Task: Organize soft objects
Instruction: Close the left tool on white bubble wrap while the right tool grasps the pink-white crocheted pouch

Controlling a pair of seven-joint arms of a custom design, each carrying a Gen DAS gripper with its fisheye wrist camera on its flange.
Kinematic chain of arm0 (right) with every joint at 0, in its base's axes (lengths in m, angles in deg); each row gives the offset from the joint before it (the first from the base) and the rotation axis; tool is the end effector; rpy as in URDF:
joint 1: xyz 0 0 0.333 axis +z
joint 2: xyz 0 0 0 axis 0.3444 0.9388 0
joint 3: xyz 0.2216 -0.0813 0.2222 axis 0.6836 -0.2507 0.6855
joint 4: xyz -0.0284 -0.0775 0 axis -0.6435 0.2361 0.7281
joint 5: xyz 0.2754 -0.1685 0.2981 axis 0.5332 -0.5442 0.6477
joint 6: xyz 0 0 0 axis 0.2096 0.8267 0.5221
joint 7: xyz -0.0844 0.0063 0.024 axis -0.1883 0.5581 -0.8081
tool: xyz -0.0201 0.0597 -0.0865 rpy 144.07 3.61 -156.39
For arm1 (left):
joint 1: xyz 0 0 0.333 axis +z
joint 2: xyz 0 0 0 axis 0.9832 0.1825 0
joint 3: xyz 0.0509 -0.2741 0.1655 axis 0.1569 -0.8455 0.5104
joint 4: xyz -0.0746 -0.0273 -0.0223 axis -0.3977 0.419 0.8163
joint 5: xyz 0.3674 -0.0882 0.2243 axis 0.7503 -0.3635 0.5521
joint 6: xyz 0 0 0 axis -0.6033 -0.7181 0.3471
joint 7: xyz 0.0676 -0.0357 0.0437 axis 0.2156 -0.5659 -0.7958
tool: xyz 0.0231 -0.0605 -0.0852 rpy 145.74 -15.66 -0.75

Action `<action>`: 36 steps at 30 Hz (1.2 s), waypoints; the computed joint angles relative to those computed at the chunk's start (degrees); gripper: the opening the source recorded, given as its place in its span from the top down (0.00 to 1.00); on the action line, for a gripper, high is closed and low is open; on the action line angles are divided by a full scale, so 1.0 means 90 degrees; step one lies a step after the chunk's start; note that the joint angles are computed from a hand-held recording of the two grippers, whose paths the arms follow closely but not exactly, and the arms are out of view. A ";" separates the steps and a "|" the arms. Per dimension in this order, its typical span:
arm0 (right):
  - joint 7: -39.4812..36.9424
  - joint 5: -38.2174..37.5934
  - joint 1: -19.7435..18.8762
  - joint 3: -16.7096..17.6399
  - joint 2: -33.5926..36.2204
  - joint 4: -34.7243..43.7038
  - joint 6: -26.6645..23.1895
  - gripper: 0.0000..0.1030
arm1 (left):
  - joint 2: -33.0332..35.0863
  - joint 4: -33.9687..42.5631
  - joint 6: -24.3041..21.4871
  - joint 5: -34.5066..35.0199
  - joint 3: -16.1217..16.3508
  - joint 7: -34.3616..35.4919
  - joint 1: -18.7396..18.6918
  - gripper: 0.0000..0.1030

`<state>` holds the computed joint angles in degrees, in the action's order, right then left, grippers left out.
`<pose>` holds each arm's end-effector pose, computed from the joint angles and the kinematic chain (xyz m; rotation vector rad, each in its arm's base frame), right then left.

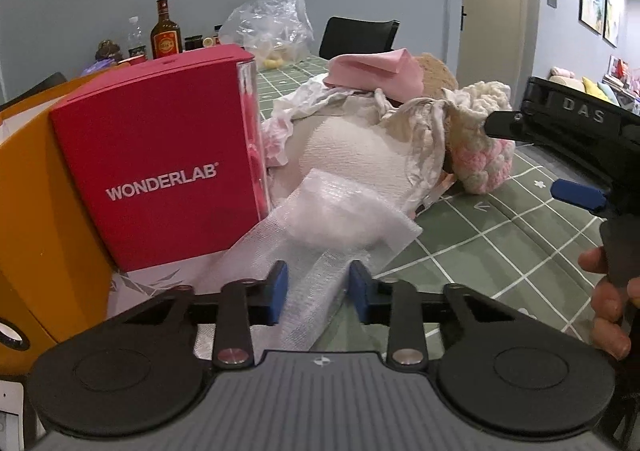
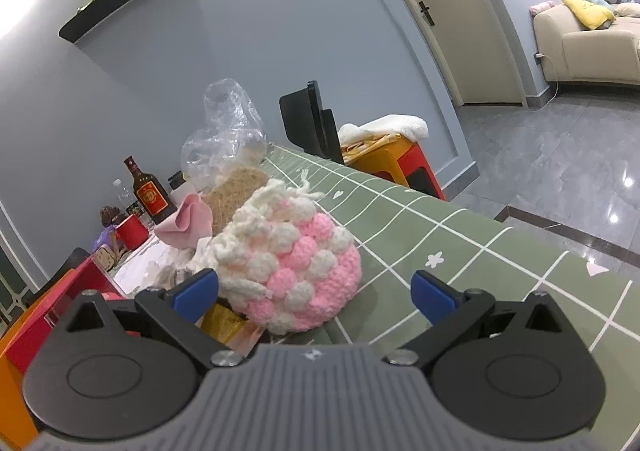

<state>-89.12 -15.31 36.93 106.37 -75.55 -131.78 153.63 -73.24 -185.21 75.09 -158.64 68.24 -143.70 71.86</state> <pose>0.3823 0.2200 0.4161 -0.5423 2.0158 -0.9510 0.5075 -0.0506 0.4083 -1.1042 2.2178 -1.0743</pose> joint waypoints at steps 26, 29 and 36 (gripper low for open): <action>-0.3500 0.0442 -0.0196 -0.0505 0.0692 0.0745 0.0591 0.03 | -0.0264 -0.0032 -0.0904 -0.1015 0.0105 0.0256 0.0328 0.99; -0.3175 0.0285 -0.0371 -0.0562 0.0600 0.0625 0.1065 0.03 | -0.0208 -0.0021 -0.0558 -0.1013 -0.0016 0.0319 0.0295 0.99; -0.2167 -0.0266 -0.0700 -0.0616 0.0338 0.0311 0.1935 0.31 | -0.0087 0.0018 -0.0472 -0.0362 0.0011 -0.0167 0.0242 0.97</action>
